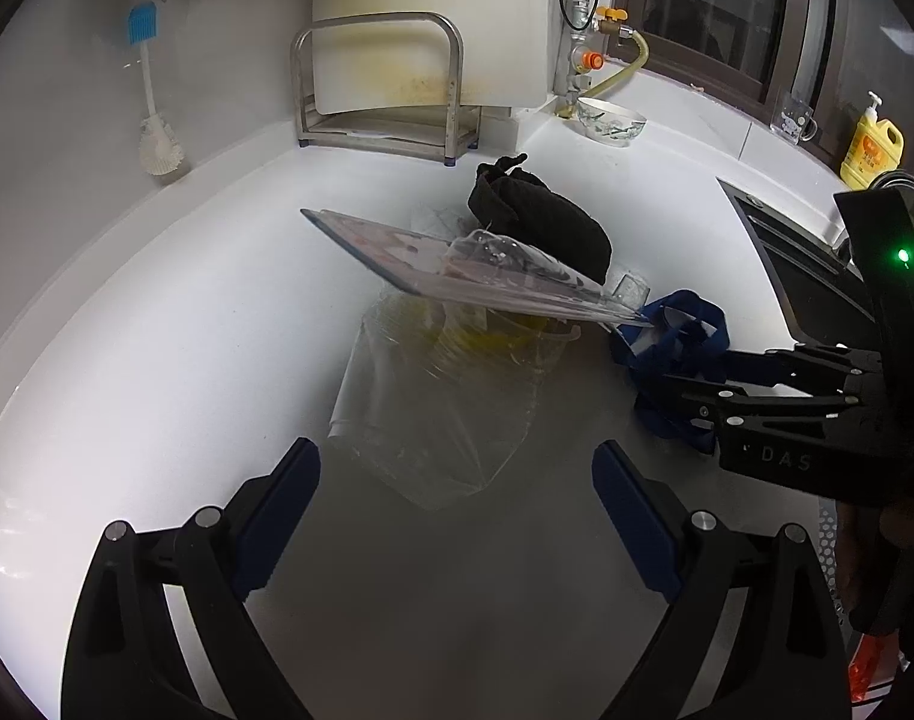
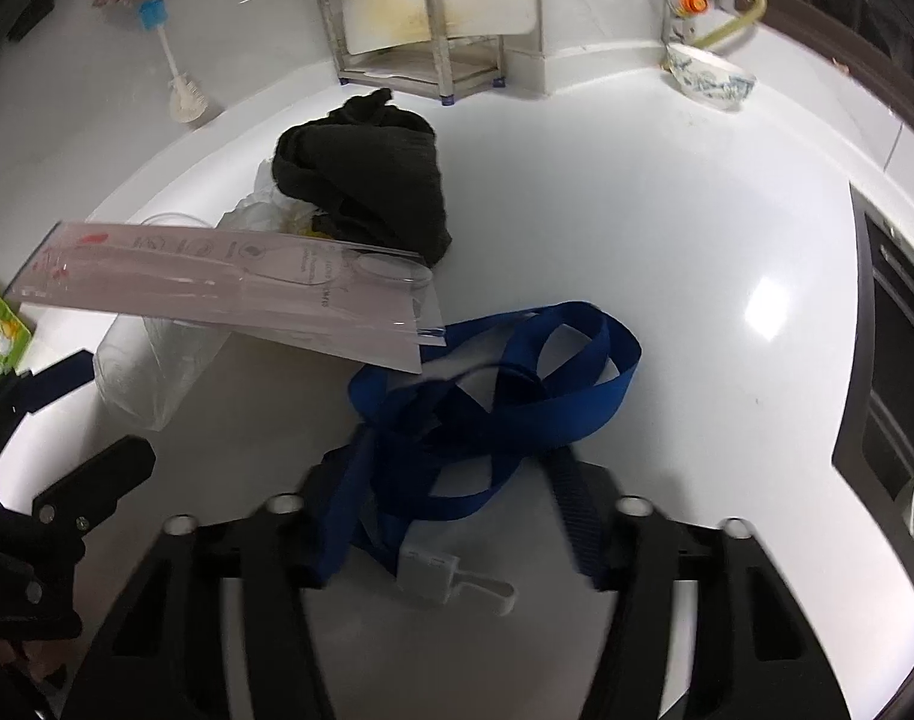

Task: Collect trash
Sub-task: 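Grasp the clear plastic cup with the left tool while the right tool lifts the blue strap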

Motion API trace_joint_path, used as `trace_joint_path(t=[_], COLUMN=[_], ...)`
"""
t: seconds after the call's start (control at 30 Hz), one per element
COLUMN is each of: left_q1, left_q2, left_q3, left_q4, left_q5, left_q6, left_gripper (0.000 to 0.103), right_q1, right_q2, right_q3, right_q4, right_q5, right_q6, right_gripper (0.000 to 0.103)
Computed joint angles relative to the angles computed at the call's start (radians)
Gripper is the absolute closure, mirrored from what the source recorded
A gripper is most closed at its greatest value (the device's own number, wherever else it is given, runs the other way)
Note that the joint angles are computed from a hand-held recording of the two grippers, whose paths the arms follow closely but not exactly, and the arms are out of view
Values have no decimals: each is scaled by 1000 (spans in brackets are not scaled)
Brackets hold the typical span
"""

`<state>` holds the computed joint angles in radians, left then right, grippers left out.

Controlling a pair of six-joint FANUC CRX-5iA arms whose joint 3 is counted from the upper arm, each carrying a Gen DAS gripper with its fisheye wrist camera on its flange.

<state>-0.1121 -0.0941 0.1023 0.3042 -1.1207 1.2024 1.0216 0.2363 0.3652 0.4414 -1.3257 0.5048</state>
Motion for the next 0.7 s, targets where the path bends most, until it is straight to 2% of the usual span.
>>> trace_joint_path(t=[0.03,0.1,0.17,0.5,0.7], left_q1=[0,0,-1,-20,-44], left_q2=[0,1,2,30,51], left_q3=[-2,-4,-4,14,32], left_q4=[2,6,11,-1,-28], left_q5=[2,7,12,40,62], left_q6=[-1,-5,-11,-41,-59], left_gripper=[12,12,13,12,12], right_q1=[2,3,2,12,20], right_q2=[2,-9,-30,-137,-163], right_q3=[-1,-15,-37,-135,-154], right_q4=[6,7,5,21,10], right_q5=[4,15,31,68,73], right_q6=[1,-7,-34,-168,-194], right_gripper=[68,85,92,95,95])
